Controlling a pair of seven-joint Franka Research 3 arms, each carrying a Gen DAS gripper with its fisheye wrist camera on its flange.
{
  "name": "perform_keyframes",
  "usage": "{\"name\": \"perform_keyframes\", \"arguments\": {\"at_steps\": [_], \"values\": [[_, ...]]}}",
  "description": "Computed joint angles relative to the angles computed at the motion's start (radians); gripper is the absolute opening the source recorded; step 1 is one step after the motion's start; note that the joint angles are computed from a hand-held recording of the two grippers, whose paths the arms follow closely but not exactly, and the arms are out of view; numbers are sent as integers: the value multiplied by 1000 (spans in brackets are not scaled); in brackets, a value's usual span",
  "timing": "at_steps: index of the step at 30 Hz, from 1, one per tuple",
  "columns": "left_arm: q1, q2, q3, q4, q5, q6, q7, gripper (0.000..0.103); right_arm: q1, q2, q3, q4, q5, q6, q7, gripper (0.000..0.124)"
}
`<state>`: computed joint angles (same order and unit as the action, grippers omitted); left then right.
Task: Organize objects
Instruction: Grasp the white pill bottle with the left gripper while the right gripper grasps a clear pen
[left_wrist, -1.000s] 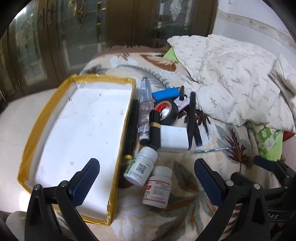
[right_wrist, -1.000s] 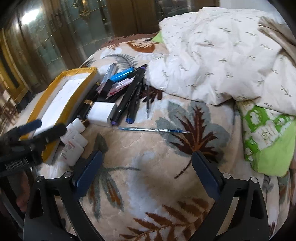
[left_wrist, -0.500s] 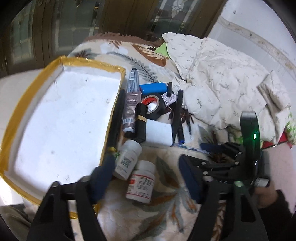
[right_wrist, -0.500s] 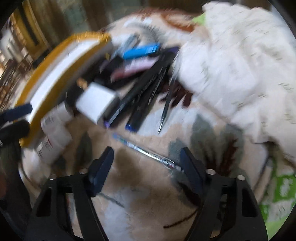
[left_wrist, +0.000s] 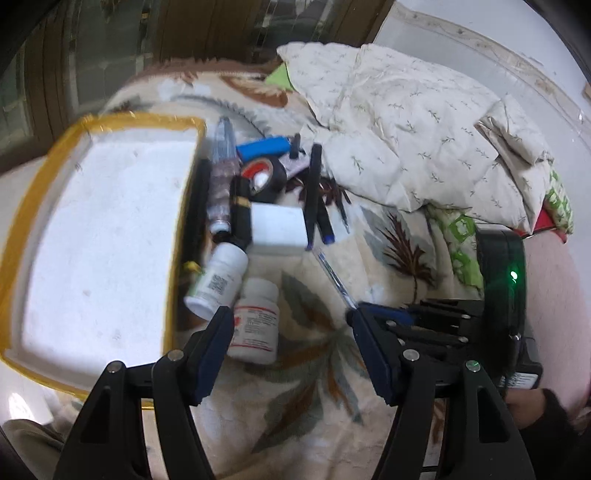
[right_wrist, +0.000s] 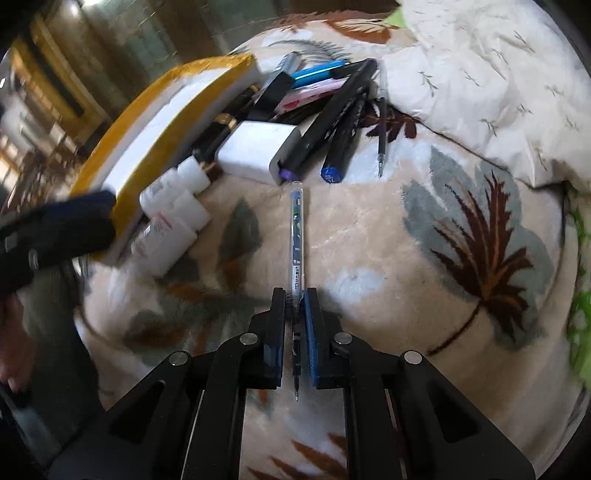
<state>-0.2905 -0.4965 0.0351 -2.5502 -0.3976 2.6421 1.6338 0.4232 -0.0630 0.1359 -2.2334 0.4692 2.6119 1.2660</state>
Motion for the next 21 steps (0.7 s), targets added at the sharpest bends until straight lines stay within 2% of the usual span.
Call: {"name": "perform_keyframes", "arguments": {"at_steps": [2,5,9,12,15,18,21], "values": [[10,17,-14,15,22,-19,-10,66,-1,17,3,20,-8,-9,59,10],[30,38,-49,30,85,-43,-20,49,-1,27,10,40,-94,-32,121,11],[53,84,-57,57,113,-67,-46,50,-5,29,-3,49,-11,-59,104,11],[91,132,-80,100,178,-138,-77,47,-9,53,-4,66,26,-59,123,11],[75,119,-64,89,126,-141,-31,42,-7,58,3,69,-13,-49,162,11],[82,135,-78,101,138,-160,-33,40,-7,46,3,51,21,-42,169,12],[81,161,-67,126,97,-164,-16,40,1,45,13,52,-73,-35,229,11]]}}
